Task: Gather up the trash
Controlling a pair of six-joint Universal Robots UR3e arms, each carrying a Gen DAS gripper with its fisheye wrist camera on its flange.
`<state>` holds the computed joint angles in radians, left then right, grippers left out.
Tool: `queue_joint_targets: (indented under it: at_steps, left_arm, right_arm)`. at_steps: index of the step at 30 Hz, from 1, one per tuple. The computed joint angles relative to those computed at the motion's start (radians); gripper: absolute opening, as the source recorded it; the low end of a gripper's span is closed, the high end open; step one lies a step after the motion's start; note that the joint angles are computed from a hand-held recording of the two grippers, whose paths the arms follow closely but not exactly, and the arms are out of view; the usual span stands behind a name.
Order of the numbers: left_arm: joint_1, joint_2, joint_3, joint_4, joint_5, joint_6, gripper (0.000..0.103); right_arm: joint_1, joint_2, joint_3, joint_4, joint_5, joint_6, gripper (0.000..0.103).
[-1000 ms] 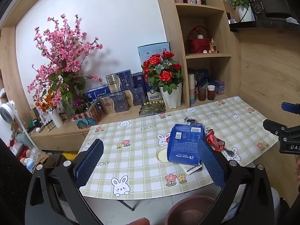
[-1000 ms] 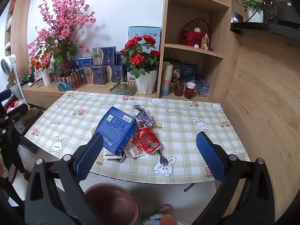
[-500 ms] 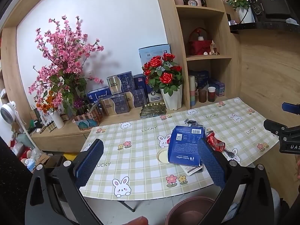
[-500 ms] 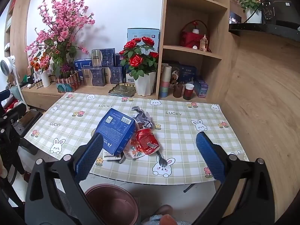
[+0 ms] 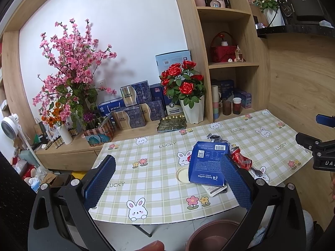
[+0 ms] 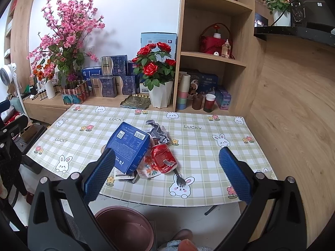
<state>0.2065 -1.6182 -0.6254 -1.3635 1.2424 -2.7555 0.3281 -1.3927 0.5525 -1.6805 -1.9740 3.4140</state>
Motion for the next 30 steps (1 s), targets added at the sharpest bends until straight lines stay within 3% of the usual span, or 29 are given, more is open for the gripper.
queue_joint_targets:
  at_steps: [30]
  left_arm:
    - [-0.004,-0.002,-0.006,0.014,0.002,-0.002,0.098]
  right_arm:
    - [0.009,0.024,-0.043,0.014,-0.007,-0.001,0.098]
